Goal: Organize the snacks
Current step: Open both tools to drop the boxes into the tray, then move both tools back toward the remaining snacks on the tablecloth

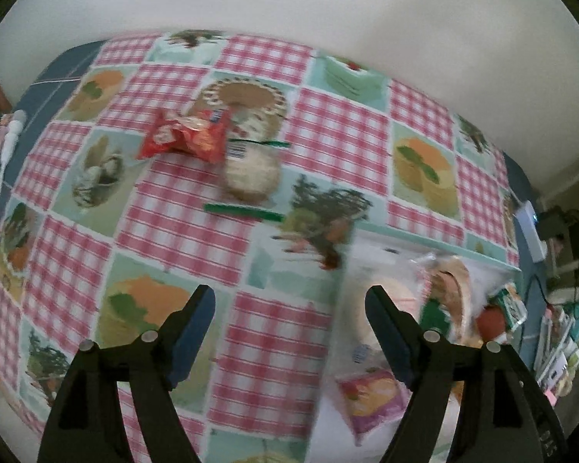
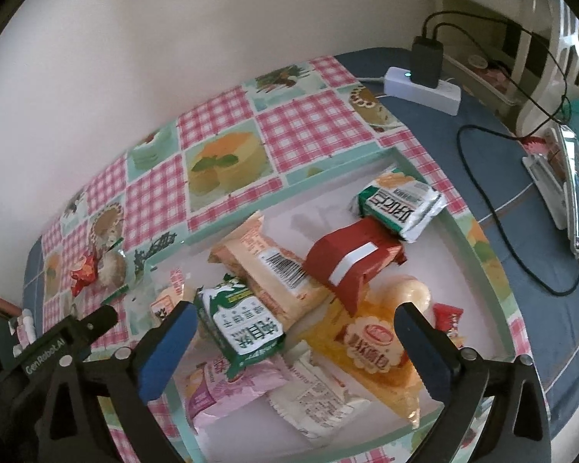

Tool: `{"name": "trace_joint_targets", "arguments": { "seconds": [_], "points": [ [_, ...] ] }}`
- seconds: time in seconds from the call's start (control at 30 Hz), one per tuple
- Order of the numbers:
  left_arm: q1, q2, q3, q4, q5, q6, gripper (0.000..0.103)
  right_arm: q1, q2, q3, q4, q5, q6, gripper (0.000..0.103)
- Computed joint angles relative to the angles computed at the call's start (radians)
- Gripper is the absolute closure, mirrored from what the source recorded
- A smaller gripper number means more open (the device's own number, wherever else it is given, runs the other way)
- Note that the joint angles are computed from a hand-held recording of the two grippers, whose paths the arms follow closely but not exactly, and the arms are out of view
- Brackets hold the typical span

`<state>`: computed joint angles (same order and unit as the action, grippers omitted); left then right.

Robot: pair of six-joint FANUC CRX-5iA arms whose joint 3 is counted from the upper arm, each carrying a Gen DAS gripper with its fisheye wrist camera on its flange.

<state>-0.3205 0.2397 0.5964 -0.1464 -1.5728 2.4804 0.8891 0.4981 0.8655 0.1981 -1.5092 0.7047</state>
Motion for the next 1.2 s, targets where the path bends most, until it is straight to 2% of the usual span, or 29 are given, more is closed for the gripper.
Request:
{"name": "trace_joint_targets", "arguments": {
  "seconds": [0.07, 0.3, 0.6, 0.77, 0.9, 1.0, 1.2],
  "points": [
    [0.004, -0.013, -0.011, -0.028, -0.015, 0.012, 0.018, 0.005, 0.009, 0.010, 0.001, -0.010, 0.003, 0.000],
    [0.025, -0.054, -0.057, -0.060, -0.026, 0.043, 0.017, 0.025, 0.035, 0.032, 0.021, -0.025, 0.016, 0.000],
    [0.022, -0.051, -0.038, -0.083, -0.048, 0.029, 0.017, 0.055, 0.004, -0.035, 0.120, 0.069, 0.006, 0.000],
    [0.011, -0.050, -0.001, -0.131, -0.087, -0.007, 0.017, 0.083, -0.008, -0.062, 0.183, 0.137, 0.028, 0.000],
    [0.009, -0.060, 0.019, -0.183, -0.122, -0.038, 0.017, 0.109, 0.015, -0.037, 0.203, 0.145, 0.073, 0.000],
    [0.029, -0.090, -0.011, -0.198, -0.132, -0.036, 0.017, 0.133, 0.045, -0.004, 0.209, 0.133, 0.117, 0.000],
    [0.109, -0.176, -0.146, -0.151, -0.096, -0.017, 0.017, 0.178, 0.110, 0.079, 0.212, 0.111, 0.199, 0.000]
  ]
}}
